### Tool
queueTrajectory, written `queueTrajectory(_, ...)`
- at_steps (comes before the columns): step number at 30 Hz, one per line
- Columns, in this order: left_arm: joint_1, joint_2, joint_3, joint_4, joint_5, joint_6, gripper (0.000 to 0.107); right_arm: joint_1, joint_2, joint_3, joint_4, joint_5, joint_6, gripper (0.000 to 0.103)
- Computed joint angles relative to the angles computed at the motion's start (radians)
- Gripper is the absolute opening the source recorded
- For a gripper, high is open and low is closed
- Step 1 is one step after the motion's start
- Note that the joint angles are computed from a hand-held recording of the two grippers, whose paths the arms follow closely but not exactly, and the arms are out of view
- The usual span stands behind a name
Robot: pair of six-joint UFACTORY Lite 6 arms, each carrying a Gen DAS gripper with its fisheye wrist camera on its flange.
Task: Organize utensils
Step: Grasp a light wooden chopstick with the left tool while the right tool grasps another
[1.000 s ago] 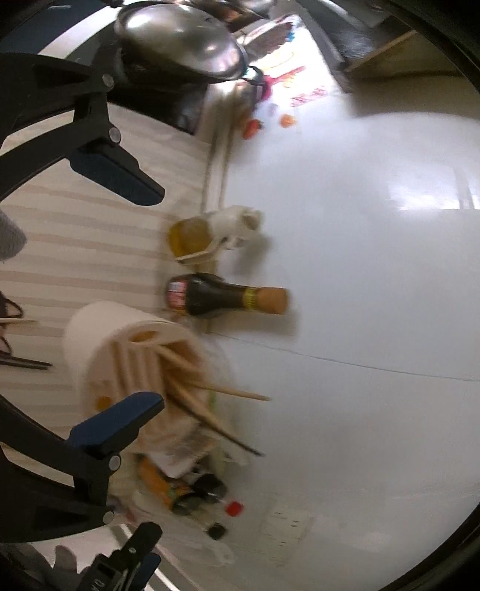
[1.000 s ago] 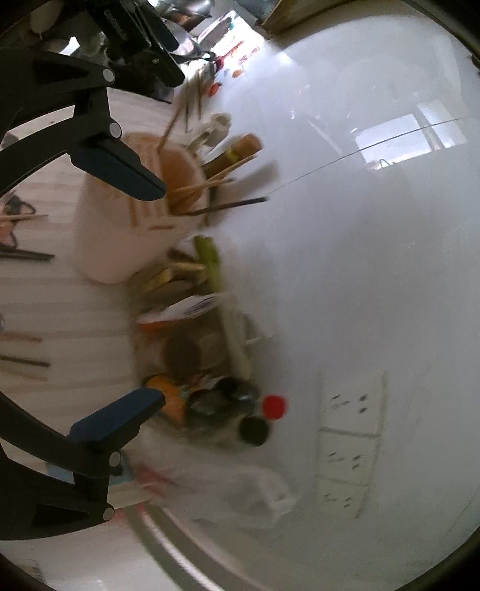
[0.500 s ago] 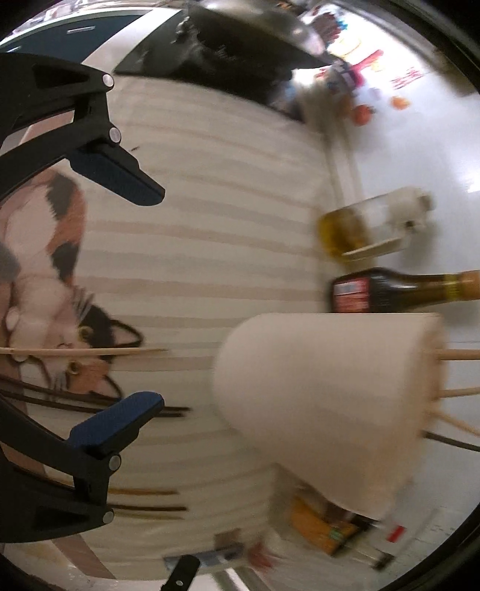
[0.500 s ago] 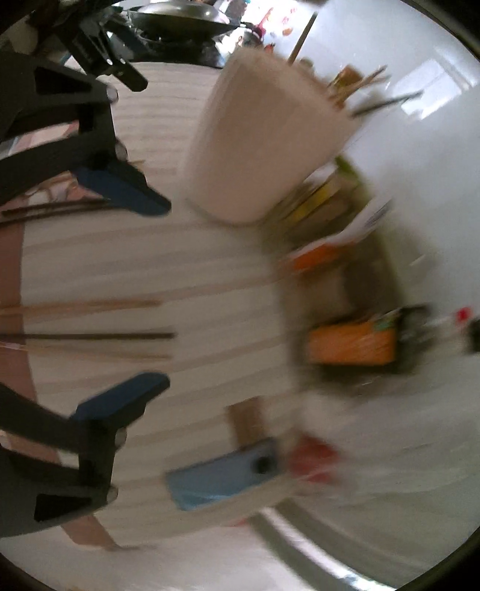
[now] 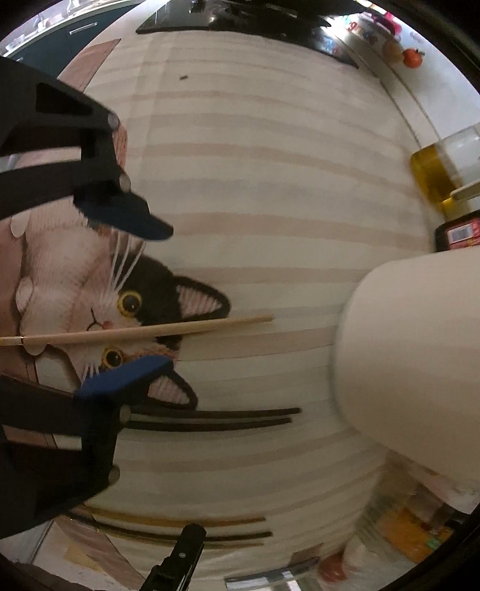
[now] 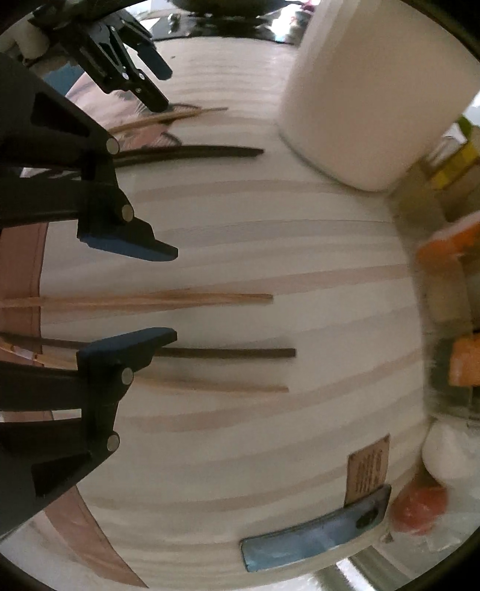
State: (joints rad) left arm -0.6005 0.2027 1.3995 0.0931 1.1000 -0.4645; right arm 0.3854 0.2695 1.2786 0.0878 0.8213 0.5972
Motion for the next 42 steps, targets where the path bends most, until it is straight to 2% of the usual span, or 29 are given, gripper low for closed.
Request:
queueTrajectory(1,-0.005,0.005,-0.004,0.002,-0.001,-0.004,0.046,0.007,0.012,-0.001,-0.005,-0.003,0.000,0.036)
queueTrajectory(2,-0.007,0.011,-0.010,-0.003,-0.004,-0.003,0.039,0.014,0.022,0.002,-0.015,0.000,0.005,0.027)
queueTrajectory(3,-0.007,0.008,-0.016,-0.008,-0.014,-0.003,0.037,0.016,0.038,0.004,-0.018,-0.005,-0.003,0.022)
queueTrajectory(5,-0.009,0.002,-0.022,-0.009,-0.026,-0.005,0.025,0.035,0.050,0.007,-0.061,-0.009,0.024,0.009)
queueTrajectory(8,-0.001,-0.006,-0.029,-0.008,-0.043,0.011,0.011,0.050,0.063,0.039,-0.094,0.022,0.051,0.007)
queueTrajectory(10,0.005,0.017,-0.005,-0.008,-0.042,0.029,0.006,0.045,0.072,0.064,-0.070,0.029,0.035,0.007)
queueTrajectory(14,-0.017,0.035,0.024,0.008,-0.027,0.016,0.005,0.062,0.120,0.156,-0.054,0.058,0.031,0.007)
queueTrajectory(19,-0.019,0.001,-0.024,0.009,-0.046,0.035,0.005,0.068,0.177,0.248,-0.056,0.103,0.036,0.007)
queueTrajectory(26,-0.030,0.029,-0.011,0.008,-0.056,0.024,0.005,0.058,0.343,0.515,-0.043,0.257,-0.032,0.007)
queueTrajectory(31,0.001,0.054,0.020,-0.001,-0.053,0.057,0.005,0.068,0.426,0.645,-0.043,0.314,-0.023,0.007)
queueTrajectory(37,0.022,0.042,0.002,-0.007,-0.063,0.079,0.005,0.065,0.423,0.576,-0.056,0.246,-0.028,0.007)
queueTrajectory(42,0.020,0.035,-0.005,-0.006,-0.071,0.076,0.004,0.105,0.361,0.435,-0.077,0.167,0.006,0.007)
